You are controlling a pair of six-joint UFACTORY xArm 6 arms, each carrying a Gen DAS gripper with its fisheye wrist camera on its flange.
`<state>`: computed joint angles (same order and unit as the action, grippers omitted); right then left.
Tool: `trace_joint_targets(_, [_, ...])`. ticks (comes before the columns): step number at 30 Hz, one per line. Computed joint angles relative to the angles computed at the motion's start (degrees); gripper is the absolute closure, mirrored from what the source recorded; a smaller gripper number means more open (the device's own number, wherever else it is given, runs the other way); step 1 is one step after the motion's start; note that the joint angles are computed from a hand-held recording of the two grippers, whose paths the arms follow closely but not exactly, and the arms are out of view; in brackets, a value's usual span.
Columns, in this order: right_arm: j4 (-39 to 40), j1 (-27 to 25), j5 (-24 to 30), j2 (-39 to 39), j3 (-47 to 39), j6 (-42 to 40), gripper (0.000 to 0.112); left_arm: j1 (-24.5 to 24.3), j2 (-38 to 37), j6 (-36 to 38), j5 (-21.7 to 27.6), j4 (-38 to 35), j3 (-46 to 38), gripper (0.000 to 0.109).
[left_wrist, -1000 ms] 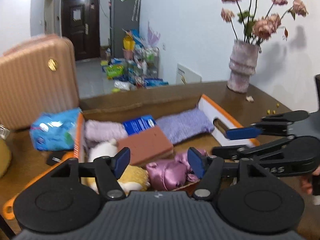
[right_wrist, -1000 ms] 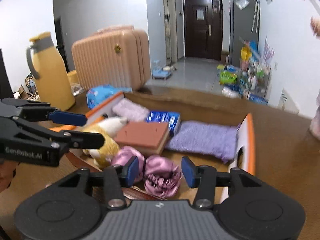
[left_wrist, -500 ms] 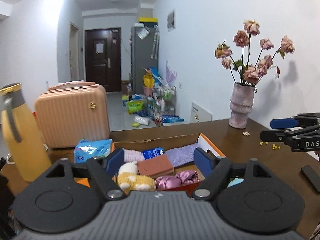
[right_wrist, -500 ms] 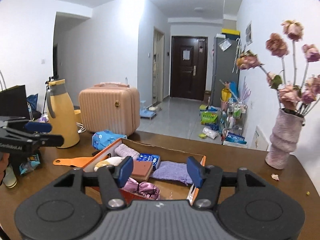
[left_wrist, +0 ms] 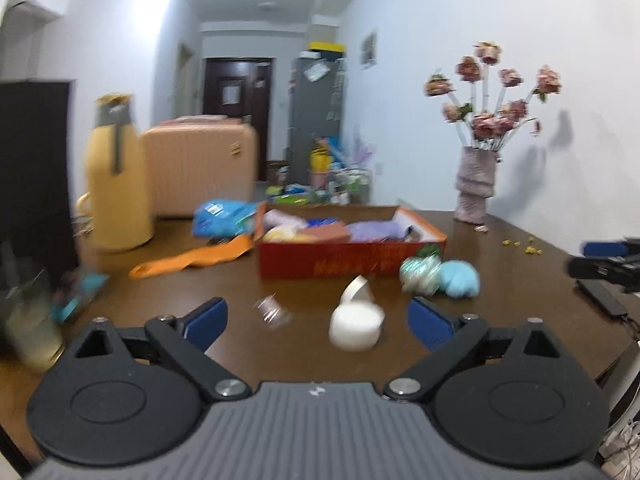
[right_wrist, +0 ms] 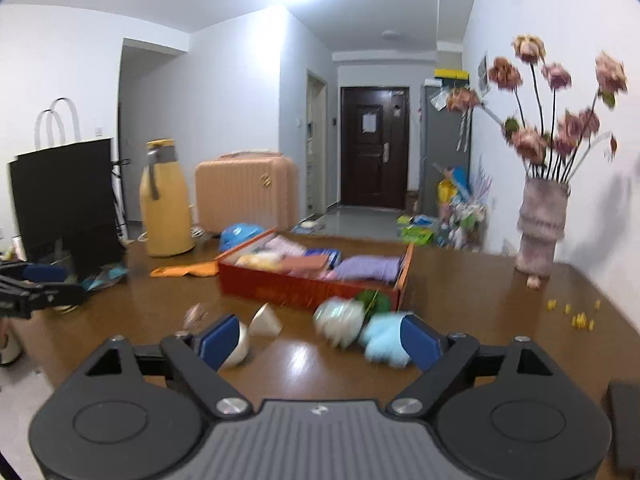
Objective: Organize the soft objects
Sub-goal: 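Withdraw both grippers from the box back over the table, then close both grippers on the light blue fluffy plush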
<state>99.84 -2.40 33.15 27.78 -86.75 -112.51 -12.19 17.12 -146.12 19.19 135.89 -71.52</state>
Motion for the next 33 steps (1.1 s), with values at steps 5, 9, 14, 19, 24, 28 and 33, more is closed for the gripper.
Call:
trace_joint_targets(5, [6.51,-3.44,3.89,-6.74,12.1,-3.28,0.025,-1.3,-5.59,5.04,6.81,-3.77,9.11,0.009])
trace_joint_targets(9, [9.36,-4.19,3.71,-8.39,14.91,-4.26,0.023,-0.65,-5.61,3.76,6.89,-4.47,8.65,0.009])
trace_joint_targets(14, [10.55,-3.19,1.84,-7.13,13.55,-4.4,0.023,-0.82,-3.23,0.83,5.44,-3.26,6.24,0.009])
trace_joint_targets(19, [8.19,-2.42,1.15,-4.47,11.37,-2.08,0.023,-1.01,1.57,1.18,2.49,-3.41,1.41,0.009])
trace_joint_targets(24, [6.23,-1.87,-1.52,0.45,6.59,1.8,0.023,-0.34,9.32,5.65,-2.41,-7.5,-6.74,0.009])
trace_joint_targets(28, [3.84,-1.24,-4.55,6.51,-0.37,7.23,0.024,0.89,16.45,18.32,-5.75,-19.64,-14.53,0.009])
trace_joint_targets(33, [-3.03,-0.5,-6.5,14.41,-10.94,16.67,0.025,1.31,22.93,21.94,-9.65,-23.29,-25.46,0.009])
